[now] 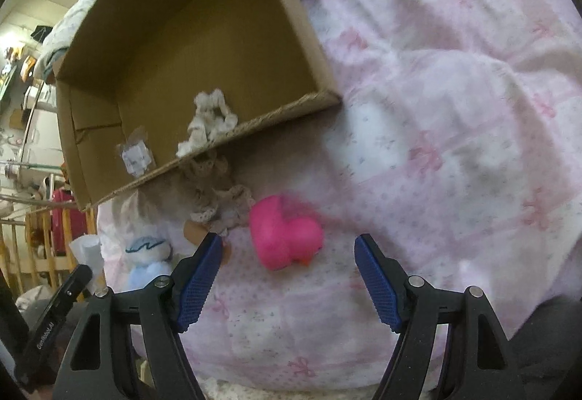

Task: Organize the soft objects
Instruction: 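Grasp the white plush bunny with left tool while right tool grasps pink rubber duck, then carry bunny and duck into the box and open both tools to release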

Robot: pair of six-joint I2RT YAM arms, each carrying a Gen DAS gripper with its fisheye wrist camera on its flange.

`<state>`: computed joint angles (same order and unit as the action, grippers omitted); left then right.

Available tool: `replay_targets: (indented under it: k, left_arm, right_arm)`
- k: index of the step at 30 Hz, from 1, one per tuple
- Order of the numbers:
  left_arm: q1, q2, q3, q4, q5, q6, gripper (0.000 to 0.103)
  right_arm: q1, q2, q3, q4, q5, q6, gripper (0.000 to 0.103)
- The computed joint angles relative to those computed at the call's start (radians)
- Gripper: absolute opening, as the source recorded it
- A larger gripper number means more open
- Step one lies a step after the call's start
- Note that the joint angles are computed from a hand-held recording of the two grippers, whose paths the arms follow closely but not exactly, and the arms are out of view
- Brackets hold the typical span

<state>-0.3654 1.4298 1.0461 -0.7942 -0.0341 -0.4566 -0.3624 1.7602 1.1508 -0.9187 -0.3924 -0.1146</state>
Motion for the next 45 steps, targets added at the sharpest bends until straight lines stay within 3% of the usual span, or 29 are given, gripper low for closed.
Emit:
replay_targets:
  k: [3, 4, 5, 6, 21, 27, 36, 45]
  left_arm:
    - [0.002, 0.009, 0.000, -0.001, -0.004, -0.004, 0.022]
    - [0.003, 0.011, -0.001, 0.000, -0.003, -0.001, 0.022]
    - [0.002, 0.014, 0.000, 0.001, -0.003, 0.000, 0.022]
    - [0.001, 0.015, 0.000, 0.001, -0.005, 0.000, 0.022]
    - [-0.011, 0.037, 0.005, -0.005, -0.049, -0.011, 0.022]
    - [-0.019, 0.027, -0.002, -0.005, -0.082, -0.008, 0.022]
    - [-0.016, 0.004, 0.000, -0.010, -0.094, -0.019, 0.022]
    - [-0.035, 0.006, 0.113, -0.045, -0.111, -0.004, 0.022]
  right_arm:
    - [0.030, 0.028, 0.003, 0.013, 0.023, 0.011, 0.073]
    - [0.035, 0.040, 0.004, 0.018, 0.030, 0.011, 0.067]
    - [0.044, 0.056, 0.012, 0.014, 0.035, 0.011, 0.047]
    - [0.053, 0.071, 0.019, 0.011, 0.040, 0.015, 0.045]
    - [0.115, -0.134, -0.120, 0.079, 0.019, 0.004, 0.043]
    - [0.055, -0.183, -0.087, 0.013, -0.035, -0.080, 0.043]
    - [0.092, -0.230, -0.104, 0.031, -0.043, -0.089, 0.043]
    - [0.054, -0.318, -0.035, 0.019, -0.153, -0.101, 0.043]
